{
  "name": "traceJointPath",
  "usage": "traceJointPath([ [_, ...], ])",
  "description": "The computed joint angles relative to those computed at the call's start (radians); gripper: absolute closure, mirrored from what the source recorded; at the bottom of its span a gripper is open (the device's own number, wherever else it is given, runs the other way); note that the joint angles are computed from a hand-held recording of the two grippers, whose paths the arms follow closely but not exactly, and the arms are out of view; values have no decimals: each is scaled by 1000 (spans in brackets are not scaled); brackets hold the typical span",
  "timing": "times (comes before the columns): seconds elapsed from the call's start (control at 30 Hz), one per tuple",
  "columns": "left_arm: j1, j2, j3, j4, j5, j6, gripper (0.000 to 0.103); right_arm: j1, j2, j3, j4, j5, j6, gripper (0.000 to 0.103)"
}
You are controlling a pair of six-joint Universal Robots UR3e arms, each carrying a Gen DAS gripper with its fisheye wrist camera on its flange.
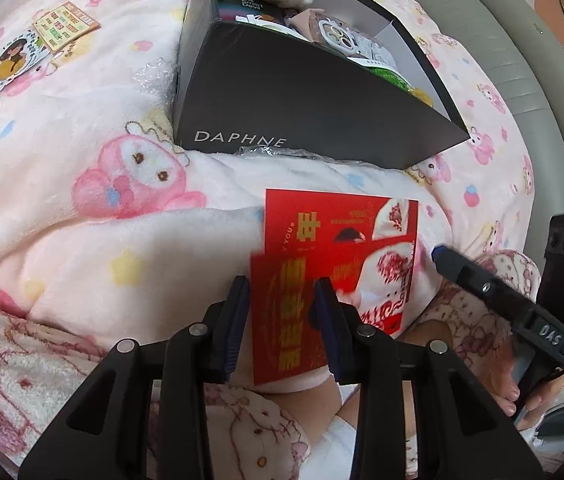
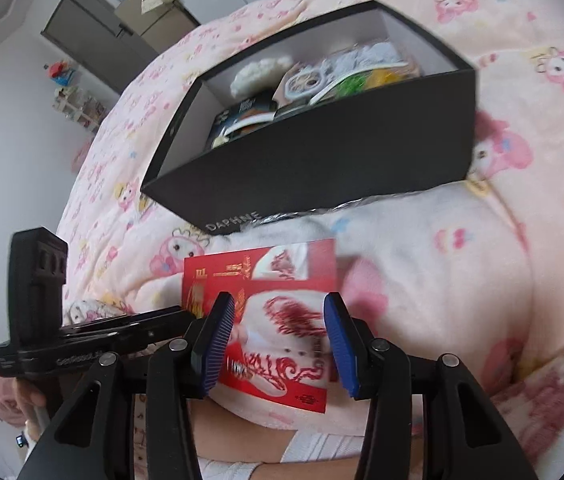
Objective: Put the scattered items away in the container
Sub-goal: 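Carry the red envelopes with the left gripper toward the black box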
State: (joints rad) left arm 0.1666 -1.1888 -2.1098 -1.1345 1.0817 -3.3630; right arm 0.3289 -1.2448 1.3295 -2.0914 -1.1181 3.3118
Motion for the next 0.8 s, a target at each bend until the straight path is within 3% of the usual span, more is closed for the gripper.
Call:
traceJointPath([
  [0.23,56,26,-56,19,-75,25,70,-6,37,-2,25,36,-14,61],
  [0.43,42,17,-57,22,-65,10,70,21,74,-44,27,10,-26,61],
  [0.8,-18,-5,-39,22,-2,-5,68,35,29,34,41,-6,-41,61],
])
